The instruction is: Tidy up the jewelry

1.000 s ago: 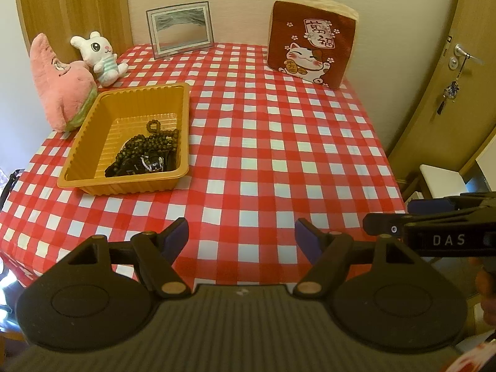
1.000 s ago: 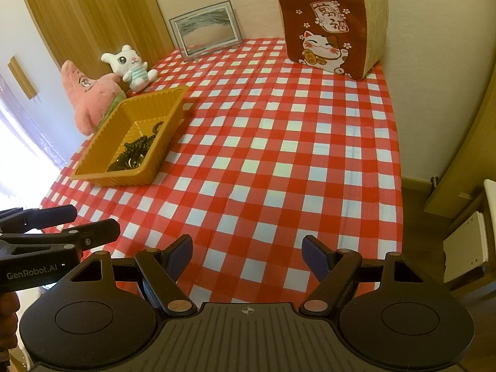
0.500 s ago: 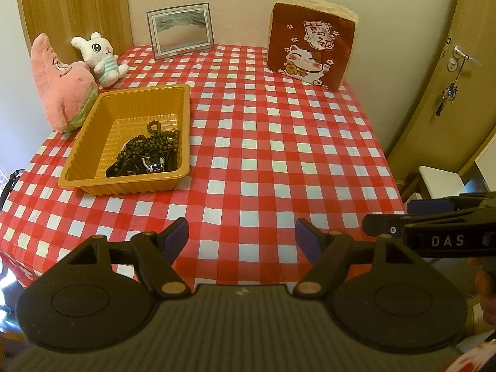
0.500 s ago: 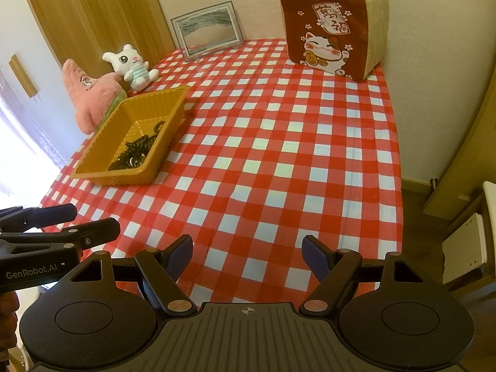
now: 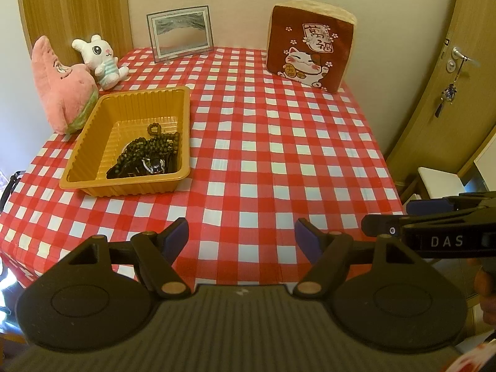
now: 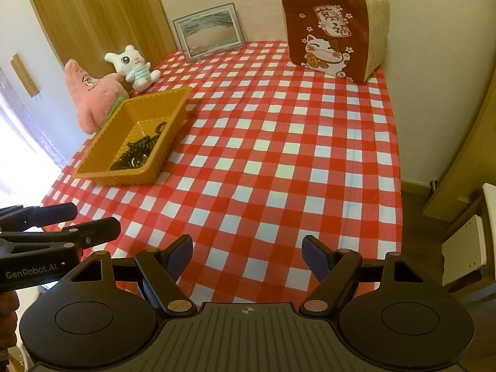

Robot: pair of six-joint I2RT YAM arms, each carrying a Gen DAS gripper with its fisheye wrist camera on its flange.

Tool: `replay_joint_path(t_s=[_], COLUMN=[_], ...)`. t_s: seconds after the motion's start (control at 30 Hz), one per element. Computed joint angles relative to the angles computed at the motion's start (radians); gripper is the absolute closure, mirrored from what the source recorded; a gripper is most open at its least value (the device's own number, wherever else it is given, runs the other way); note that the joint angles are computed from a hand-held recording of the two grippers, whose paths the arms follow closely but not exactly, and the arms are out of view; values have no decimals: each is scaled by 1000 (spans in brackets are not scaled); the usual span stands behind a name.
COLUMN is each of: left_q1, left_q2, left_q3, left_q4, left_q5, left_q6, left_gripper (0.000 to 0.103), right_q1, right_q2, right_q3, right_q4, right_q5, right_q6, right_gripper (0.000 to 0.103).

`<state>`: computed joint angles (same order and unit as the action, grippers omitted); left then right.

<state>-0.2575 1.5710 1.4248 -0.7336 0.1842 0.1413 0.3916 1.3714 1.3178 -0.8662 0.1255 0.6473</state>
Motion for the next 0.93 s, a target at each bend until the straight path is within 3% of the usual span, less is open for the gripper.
replay_joint_path(t_s=[0.93], left_q1=[-1], left_q2=[-2], left_q3=[21], left_q4=[-22], left_q5=[0], left_q6=[-5], left_gripper=[29], right_q1=[7], right_q2=[-1], right_q3=[14], right_q4=[-14], right_q5=[4], right_q6=[6], right_gripper=[26])
